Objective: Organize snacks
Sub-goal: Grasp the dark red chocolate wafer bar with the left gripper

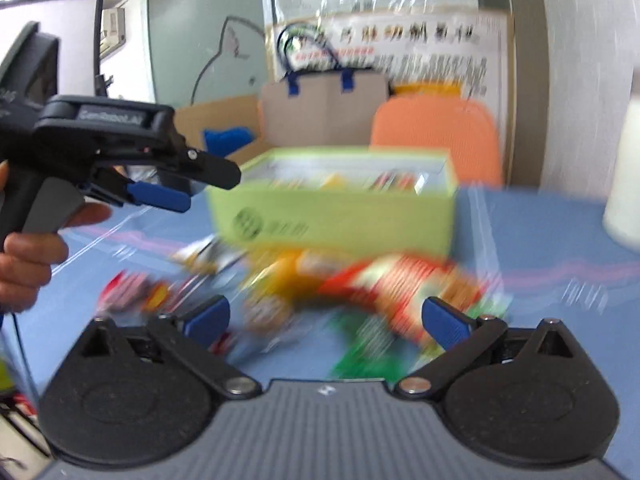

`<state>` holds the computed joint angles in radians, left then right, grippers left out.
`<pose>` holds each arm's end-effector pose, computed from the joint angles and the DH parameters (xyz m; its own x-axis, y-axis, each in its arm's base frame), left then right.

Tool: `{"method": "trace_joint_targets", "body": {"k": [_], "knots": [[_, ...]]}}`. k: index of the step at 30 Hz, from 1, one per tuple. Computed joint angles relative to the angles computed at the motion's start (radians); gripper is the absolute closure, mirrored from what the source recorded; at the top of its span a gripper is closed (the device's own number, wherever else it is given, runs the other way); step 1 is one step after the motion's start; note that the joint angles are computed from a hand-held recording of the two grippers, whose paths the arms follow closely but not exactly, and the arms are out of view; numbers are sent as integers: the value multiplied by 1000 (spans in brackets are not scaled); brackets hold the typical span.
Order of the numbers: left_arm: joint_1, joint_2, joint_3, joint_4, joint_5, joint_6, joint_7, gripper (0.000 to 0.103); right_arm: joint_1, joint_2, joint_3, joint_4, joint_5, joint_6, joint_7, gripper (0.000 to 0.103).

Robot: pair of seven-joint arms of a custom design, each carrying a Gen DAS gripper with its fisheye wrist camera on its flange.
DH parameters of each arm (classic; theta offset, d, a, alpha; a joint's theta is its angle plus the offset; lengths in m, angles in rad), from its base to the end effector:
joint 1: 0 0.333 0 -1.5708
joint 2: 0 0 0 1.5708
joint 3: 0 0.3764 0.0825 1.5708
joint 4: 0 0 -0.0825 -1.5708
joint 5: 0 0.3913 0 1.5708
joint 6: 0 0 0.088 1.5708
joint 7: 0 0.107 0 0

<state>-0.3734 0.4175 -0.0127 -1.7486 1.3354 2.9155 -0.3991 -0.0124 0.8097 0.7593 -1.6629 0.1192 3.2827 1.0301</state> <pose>0.6348 -0.3215 0.4352 0.1705 -0.9114 0.3745 -0.5733 -0.4009 -0.7146 0.6747 0.3837 0.3764 0.7031 -0.6942 -0.1541 -0.4500 -0.2665 -0.8524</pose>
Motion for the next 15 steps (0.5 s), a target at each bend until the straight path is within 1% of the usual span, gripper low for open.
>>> {"method": "trace_joint_targets", "body": {"k": [3,5,7,8,10,11,14,15], "knots": [[-12,-40,-5,-100,33,16,-104,29,-37,6,64,-77,-5,19,15,2],[-2,-52,-22,-147,38,41,-137,29,-30,7,71,-100,-15,21,28,2],[7,-56,-33,-177,36,66,-155,32,-9,2,60,-118,-26,26,39,2],[6,-59,-37,-187,35,64,-155,32,1,-1,54,-122,-31,26,44,2],[9,-64,-48,-199,9,48,-128,32,34,-13,26,-126,-36,27,55,2],[10,-65,-49,-203,0,47,-125,32,62,-22,-2,-121,-35,26,61,2],[4,-71,-36,-212,49,65,-183,31,166,-53,-115,-91,-13,28,86,2],[6,-71,-38,-212,54,62,-189,29,188,-54,-139,-80,-3,22,96,2]]}}
